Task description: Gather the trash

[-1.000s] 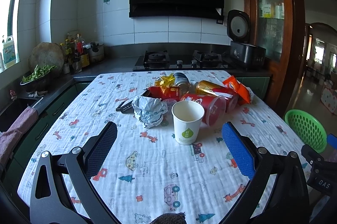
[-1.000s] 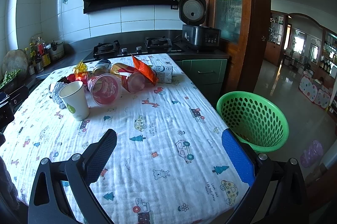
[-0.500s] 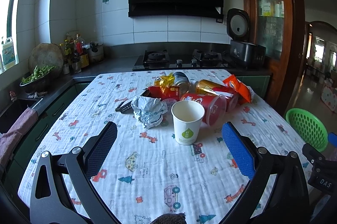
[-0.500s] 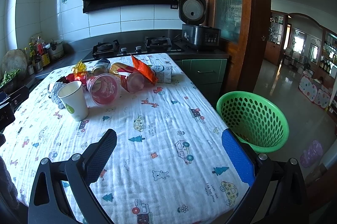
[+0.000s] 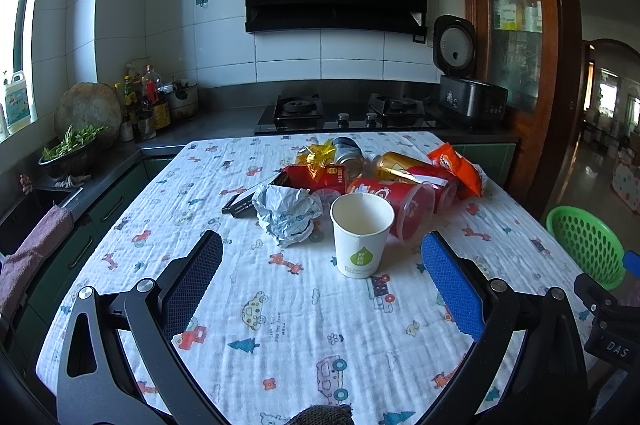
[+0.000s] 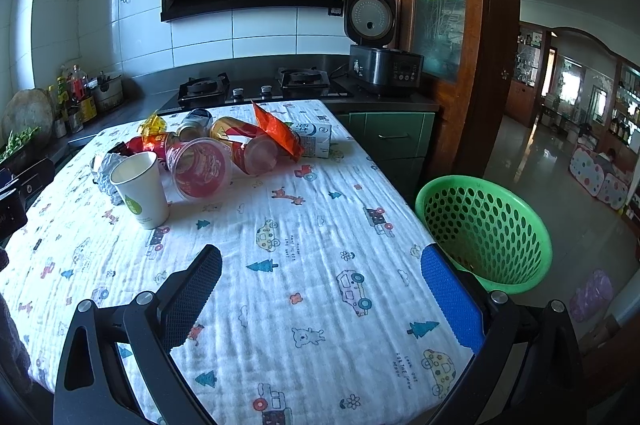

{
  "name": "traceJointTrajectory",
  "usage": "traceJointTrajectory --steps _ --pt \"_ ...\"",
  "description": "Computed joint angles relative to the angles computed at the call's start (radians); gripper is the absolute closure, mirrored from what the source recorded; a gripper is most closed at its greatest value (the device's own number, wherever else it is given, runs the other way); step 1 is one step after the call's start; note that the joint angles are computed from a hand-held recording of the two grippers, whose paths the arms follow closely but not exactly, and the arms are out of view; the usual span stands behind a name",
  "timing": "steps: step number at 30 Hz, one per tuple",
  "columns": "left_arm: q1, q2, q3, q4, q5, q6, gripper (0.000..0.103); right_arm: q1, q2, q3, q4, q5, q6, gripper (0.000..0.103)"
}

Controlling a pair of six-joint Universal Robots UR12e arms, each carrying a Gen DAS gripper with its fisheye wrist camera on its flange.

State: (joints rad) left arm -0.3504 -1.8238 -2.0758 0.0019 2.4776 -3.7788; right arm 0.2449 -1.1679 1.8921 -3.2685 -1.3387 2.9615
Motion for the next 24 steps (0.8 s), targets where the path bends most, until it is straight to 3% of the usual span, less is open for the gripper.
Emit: traceJointTrajectory --steps 24 --pt "0.069 0.012 0.016 -0.082 -0.077 -0.004 0.005 0.03 0.052 -0.111 0.114 0.019 -0.067 0.006"
